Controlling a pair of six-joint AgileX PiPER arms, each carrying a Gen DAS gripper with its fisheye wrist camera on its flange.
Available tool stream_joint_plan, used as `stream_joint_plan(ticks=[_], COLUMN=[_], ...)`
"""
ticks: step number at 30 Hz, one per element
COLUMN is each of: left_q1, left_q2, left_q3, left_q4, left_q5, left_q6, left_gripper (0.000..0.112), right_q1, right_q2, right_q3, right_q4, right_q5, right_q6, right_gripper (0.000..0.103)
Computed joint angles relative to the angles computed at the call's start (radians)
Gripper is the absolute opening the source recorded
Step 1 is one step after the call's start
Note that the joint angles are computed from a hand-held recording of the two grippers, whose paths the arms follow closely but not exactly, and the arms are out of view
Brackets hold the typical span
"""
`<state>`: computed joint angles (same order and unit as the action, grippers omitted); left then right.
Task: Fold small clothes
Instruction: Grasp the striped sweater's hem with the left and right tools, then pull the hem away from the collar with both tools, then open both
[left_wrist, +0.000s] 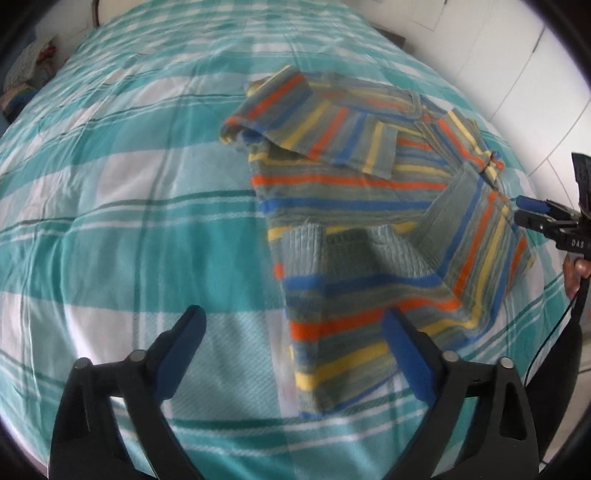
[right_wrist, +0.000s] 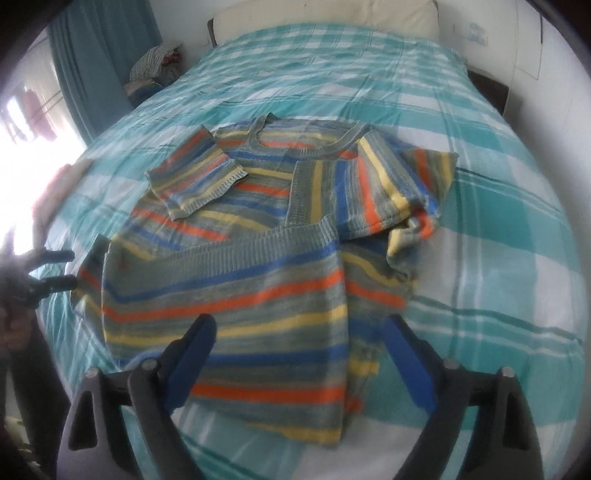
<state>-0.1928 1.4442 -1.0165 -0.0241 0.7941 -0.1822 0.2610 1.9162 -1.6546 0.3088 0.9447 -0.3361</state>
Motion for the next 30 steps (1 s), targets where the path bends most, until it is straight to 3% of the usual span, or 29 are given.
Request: stream_joint_plan(ticks=[2, 4, 6, 7, 8, 9, 10, 11, 15, 19, 22, 25, 28, 30], left_q1=[-0.022, -0.022, -0.029, -0.028, -0.033, -0.039, -0.041, -0.035, 0.024, 0.116, 0.134, 0.073, 0.081, 0.208], left_q2=[0.059, 0.100, 0.124, 0.127, 0.126, 0.122, 0.111, 0.091, -0.063, -0.320, -0.451, -0.515, -0.571, -0.590], left_q3=[-0.045, -0.070, -0.079, -0.079, -0.079, -0.077, -0.071, -0.061, 0.011, 0.117, 0.175, 0.226, 0.284, 0.296], left_q4=[0.035, 0.017, 0.027, 0.017, 0.023, 0.038, 0.041, 0.026, -0.106, -0.304, -0.320, -0.222, -0.164, -0.222], left_q5=[0.028, 0.047, 0.047, 0.041, 0.034, 0.024, 0.012, 0.000, -0.036, 0.032, 0.145, 0.245, 0.326, 0.373], left_q6=[-0.015, 0.014, 0.012, 0.026, 0.026, 0.022, 0.028, 0.045, 0.202, 0.517, 0.623, 0.573, 0.537, 0.605], left_gripper=[0.058, 0.046, 0.026, 0.018, 0.010, 0.008, 0.006, 0.006, 0.005, 0.005, 0.005, 0.009, 0.012, 0.017], right_q1=[0.021, 0.038, 0.036, 0.027, 0.019, 0.009, 0.000, -0.006, -0.058, -0.149, -0.191, -0.214, -0.298, -0.386], right_q2=[0.089, 0.173, 0.255, 0.296, 0.324, 0.336, 0.333, 0.303, 0.047, -0.321, -0.549, -0.682, -0.728, -0.726], right_q3=[-0.111, -0.222, -0.334, -0.392, -0.432, -0.451, -0.452, -0.418, -0.126, 0.220, 0.415, 0.574, 0.681, 0.703], right_q4=[-0.034, -0.084, -0.094, -0.078, -0.056, -0.027, 0.002, 0.025, 0.209, 0.367, 0.316, 0.190, 0.089, 0.099], right_q5=[0.034, 0.078, 0.126, 0.166, 0.190, 0.197, 0.197, 0.176, 0.091, 0.148, 0.216, 0.229, 0.246, 0.266], right_q6=[0.023, 0.062, 0.088, 0.091, 0.086, 0.073, 0.059, 0.043, -0.195, -0.520, -0.647, -0.642, -0.610, -0.621], right_gripper=[0.074, 0.074, 0.070, 0.063, 0.049, 0.040, 0.020, 0.007, 0.007, 0.007, 0.007, 0.007, 0.009, 0.010])
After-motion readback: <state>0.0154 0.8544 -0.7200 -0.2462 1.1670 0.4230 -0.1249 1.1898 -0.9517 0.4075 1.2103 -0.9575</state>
